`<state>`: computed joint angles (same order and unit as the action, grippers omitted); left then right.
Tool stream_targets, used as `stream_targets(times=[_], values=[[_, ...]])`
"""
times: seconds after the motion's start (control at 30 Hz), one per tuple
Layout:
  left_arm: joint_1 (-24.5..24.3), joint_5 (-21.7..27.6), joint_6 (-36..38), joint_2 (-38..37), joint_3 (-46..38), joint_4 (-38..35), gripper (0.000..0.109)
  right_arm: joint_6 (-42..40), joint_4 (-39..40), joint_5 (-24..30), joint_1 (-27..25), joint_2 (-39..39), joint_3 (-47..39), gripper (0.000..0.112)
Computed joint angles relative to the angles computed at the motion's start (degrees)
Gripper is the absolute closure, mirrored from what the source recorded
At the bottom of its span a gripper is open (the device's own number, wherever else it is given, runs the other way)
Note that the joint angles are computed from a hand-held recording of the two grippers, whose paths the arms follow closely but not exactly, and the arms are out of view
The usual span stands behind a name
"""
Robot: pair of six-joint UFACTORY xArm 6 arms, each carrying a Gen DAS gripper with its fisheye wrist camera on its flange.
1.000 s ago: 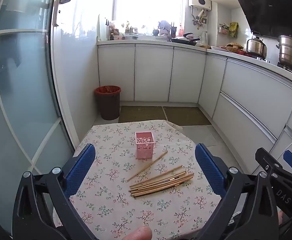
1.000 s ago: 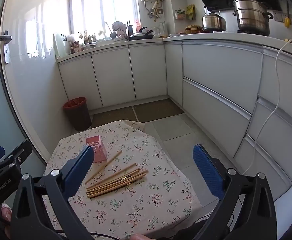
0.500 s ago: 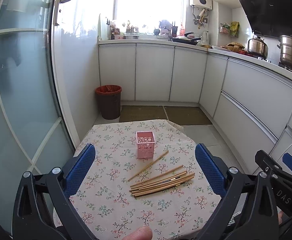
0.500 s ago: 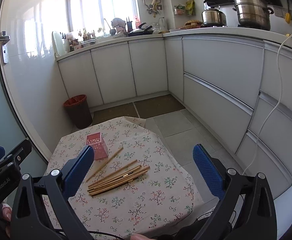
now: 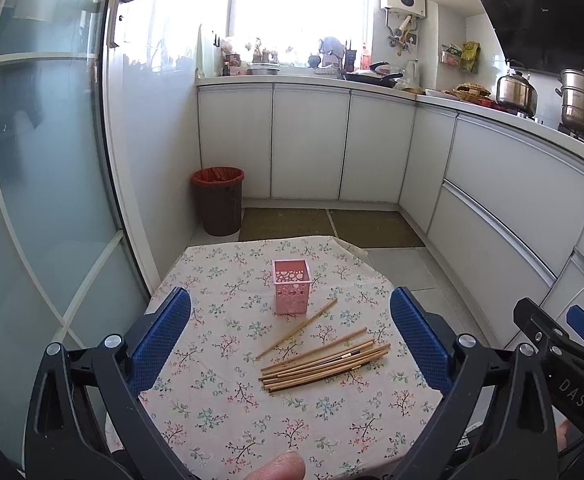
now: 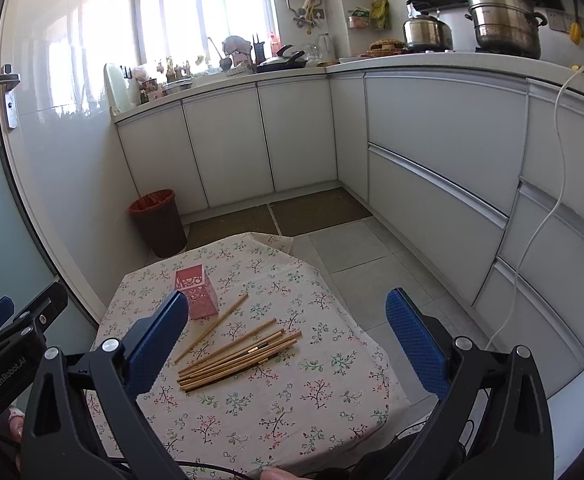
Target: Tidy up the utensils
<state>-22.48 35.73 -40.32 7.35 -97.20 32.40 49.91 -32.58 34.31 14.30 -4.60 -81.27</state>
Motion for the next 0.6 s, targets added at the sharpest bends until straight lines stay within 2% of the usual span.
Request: stream_targets(times=[0.6], values=[[-0.09,0.64,-0.32,0.18,-0.16,-0.30,0.013,-0.99,0.96,0.33,0.08,0.30,-0.21,0.016]])
